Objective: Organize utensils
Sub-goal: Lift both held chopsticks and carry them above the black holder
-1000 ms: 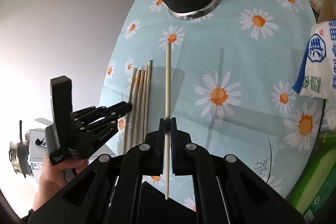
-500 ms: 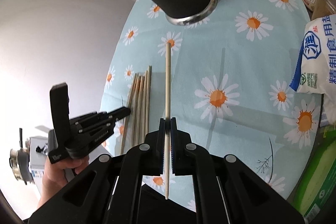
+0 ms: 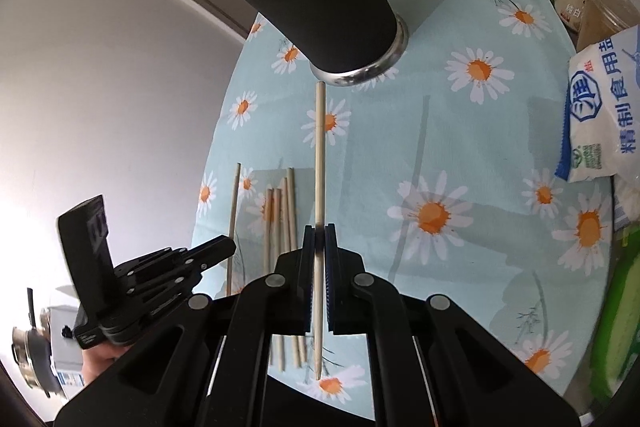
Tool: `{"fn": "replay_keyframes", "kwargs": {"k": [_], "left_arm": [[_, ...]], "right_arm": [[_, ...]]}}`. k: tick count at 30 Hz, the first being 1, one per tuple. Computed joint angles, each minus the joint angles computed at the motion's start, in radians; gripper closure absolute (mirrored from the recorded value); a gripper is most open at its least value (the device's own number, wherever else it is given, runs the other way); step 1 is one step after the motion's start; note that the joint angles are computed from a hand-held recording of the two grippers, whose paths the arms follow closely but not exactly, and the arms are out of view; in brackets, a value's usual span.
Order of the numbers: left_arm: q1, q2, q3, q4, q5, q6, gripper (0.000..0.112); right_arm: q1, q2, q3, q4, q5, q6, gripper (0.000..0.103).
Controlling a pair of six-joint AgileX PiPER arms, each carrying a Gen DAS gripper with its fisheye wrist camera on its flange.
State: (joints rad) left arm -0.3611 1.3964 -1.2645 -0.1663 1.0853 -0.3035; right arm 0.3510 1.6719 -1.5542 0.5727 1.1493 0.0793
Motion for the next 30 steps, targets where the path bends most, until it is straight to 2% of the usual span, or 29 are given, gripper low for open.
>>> {"fn": "replay_keyframes", "kwargs": {"k": [11, 15, 21, 23, 30], "left_arm": [[0.146, -0.006, -0.075, -0.183, 0.007, 0.275, 0.109], [0.204, -0.004, -0.083, -0.283, -0.017, 0.404, 0.109], [0.248, -0.005, -0.097, -0.395, -0.046, 0.519, 0.109], [0.251, -0.01, -0.105, -0.426, -0.07, 0.543, 0.109], [0.241, 0.039, -0.203, -0.463, -0.053, 0.557, 0.109]], "right_arm": [[0.097, -0.034, 0.029, -0.045, -0.16, 0.103, 0.097], [0.144, -0.035, 0.002, -0.128, -0.208, 0.171, 0.097], [0.157, -0.047, -0.016, -0.154, -0.251, 0.208, 0.097], [0.166, -0.043, -0.036, -0.181, -0.258, 0.203, 0.097], [0.181, -0.056, -0.068, -0.239, -0.297, 0.171, 0.097]]}}
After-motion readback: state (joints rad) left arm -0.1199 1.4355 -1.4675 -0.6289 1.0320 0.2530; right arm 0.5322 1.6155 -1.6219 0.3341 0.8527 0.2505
